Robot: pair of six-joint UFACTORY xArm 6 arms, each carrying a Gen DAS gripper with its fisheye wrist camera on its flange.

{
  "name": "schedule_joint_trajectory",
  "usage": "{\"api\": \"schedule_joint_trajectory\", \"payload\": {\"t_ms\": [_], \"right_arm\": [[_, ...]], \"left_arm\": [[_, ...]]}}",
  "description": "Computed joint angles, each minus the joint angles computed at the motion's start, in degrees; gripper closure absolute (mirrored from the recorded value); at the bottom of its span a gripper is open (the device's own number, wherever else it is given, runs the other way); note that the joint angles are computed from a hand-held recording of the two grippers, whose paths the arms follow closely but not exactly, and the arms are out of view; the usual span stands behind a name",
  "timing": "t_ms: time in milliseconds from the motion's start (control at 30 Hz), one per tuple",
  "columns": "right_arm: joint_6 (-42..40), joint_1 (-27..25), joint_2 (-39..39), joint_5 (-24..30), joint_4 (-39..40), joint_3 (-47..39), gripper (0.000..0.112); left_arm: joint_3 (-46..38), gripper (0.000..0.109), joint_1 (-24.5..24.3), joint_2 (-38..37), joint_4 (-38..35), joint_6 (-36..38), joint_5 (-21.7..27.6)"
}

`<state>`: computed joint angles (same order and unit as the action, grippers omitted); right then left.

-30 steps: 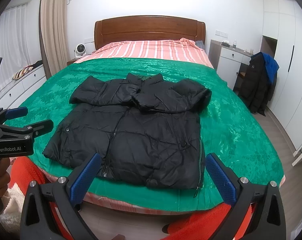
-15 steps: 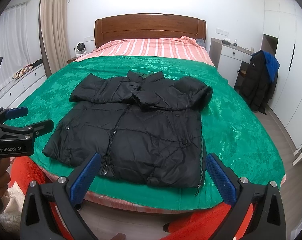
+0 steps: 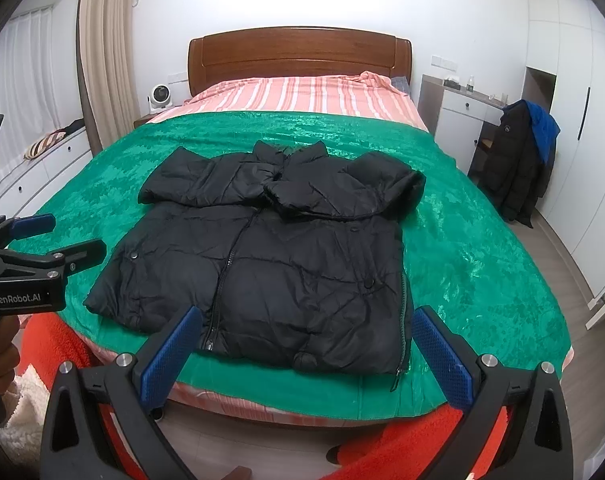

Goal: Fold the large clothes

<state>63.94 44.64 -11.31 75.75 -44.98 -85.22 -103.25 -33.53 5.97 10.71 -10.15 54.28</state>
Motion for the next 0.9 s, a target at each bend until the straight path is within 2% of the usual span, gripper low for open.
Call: {"api": "schedule_joint_trajectory", "payload": {"t_ms": [900], "right_arm": [[0.15, -0.32, 0.03, -0.39, 0.53, 0.27, 0.010]], "left_arm": [[0.48, 0.006, 0.09, -0.13, -0.34, 0.38, 0.17]]}}
